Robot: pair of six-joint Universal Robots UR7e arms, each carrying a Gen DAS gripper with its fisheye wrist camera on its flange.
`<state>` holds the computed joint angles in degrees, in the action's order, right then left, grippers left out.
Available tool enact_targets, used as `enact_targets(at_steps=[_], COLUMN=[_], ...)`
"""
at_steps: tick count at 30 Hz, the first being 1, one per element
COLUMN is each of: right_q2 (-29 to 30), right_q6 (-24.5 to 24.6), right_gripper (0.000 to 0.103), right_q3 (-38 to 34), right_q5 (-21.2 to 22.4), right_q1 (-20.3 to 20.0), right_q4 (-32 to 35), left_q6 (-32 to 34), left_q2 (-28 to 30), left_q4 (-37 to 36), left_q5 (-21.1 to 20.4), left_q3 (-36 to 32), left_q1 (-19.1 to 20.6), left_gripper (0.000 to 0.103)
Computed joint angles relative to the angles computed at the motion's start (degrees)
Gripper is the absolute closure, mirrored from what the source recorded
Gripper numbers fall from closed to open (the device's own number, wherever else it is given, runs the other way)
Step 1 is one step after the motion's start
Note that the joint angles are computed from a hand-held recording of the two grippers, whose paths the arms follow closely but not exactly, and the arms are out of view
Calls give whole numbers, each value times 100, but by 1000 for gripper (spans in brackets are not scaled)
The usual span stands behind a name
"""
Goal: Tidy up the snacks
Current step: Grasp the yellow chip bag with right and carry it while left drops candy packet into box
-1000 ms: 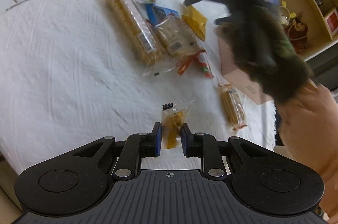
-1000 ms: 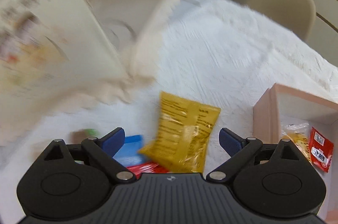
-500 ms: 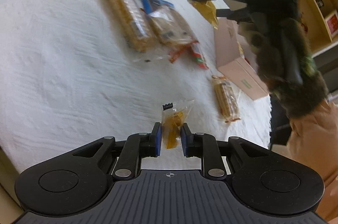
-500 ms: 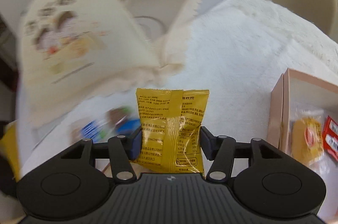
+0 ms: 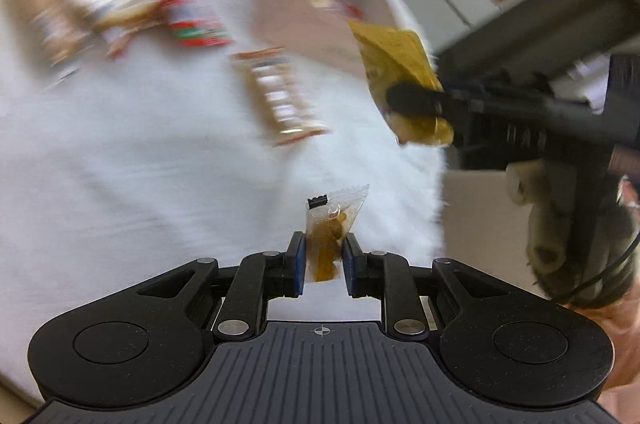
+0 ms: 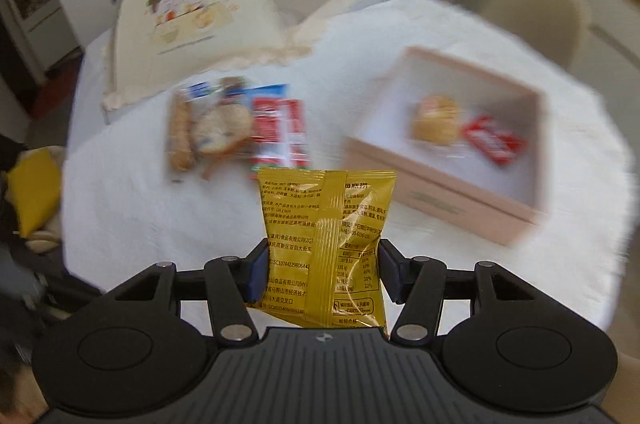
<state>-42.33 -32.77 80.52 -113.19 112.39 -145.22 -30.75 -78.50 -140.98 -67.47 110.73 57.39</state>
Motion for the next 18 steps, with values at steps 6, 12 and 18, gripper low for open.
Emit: enact_targets(at_steps=[6,12,18], right_q2=[-945,-1085,-1060], right_q6=[-339,-3,-68], right_gripper=[48,48,48], right_q3=[865,1015,1037], right_q5=[-104,-26,39], right_q1=[-124,-324,-372], right_q4=[-1213,-1642,-1810], left_q6=[1082,1537,1124], left_q2=[670,2065,1948], left_q4=[184,17,-1276], left_q5=[520,594,710], left_q3=[-1384,-3318,-2731], left_q1=[-328,109,252], left_gripper=[80,76,74])
